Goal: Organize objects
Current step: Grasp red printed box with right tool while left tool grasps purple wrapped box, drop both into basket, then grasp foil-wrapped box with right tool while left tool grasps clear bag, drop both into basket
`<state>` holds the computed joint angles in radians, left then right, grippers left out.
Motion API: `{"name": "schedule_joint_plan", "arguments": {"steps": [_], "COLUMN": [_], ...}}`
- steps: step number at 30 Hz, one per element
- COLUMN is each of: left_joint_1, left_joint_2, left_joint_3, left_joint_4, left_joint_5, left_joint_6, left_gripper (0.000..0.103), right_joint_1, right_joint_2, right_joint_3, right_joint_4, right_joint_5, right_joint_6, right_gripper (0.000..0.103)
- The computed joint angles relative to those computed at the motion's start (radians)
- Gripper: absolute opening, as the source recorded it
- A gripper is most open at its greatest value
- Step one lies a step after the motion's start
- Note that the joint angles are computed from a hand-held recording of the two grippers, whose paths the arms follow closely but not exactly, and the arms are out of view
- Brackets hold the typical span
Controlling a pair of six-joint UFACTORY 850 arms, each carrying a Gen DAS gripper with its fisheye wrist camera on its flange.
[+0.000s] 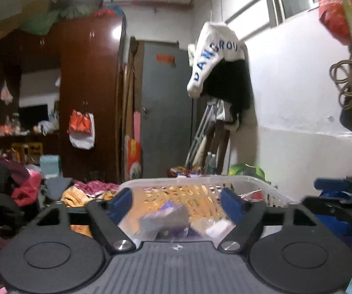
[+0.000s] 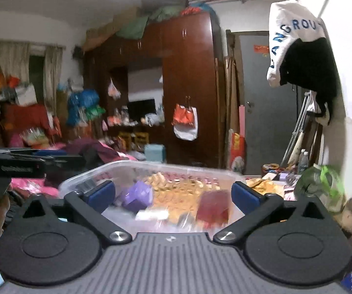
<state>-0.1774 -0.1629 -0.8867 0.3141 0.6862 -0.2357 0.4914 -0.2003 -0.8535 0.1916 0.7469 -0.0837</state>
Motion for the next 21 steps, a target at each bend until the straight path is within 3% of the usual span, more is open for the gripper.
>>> {"name": "schedule_joint_plan", "arguments": {"steps": [2,4,8,12,16,21], "left_joint_1": [0.004,0.006,0.013,0.009,0.005,-0.006], "left_joint_2": [0.027,0.025,-0.033,-0.086,-0.11,-0.114], "left_joint_3": [0.064,0.089,0.059,0.01,-0.015,-0.034], "left_joint_4": [-0.052,-0.089,-0.111,-0.166,-0.185,-0.249], "left_joint_5": [0.013,-0.034,-0.133,-0.2,-0.253,-0.288], "left_joint_6": [0.074,0.14,0.143,0.196,0.222,0.276], "left_gripper": [0.091,0.091,0.09,0.089,0.089,0.089], "right_joint_1": [0.004,0.012,0.016,0.027,0.018,0.024], "right_joint_2": [0.009,-0.017,-0.107,-0.161,-0.17,-0.166], "right_joint_3": [0.037,0.029,-0.074,-0.13,-0.128,-0.099], "right_joint_4": [0.006,0.04,0.127,0.244,0.198,0.204], "right_joint_5": [-0.021,-0.069,-0.182,-0.241,-0.266,-0.228], "right_joint_6": [0.023,0.012,-0.045,-0.149,-0.082,-0.097], "right_gripper": [0.103,0.103,0.102,0.095,0.085,0.083]}}
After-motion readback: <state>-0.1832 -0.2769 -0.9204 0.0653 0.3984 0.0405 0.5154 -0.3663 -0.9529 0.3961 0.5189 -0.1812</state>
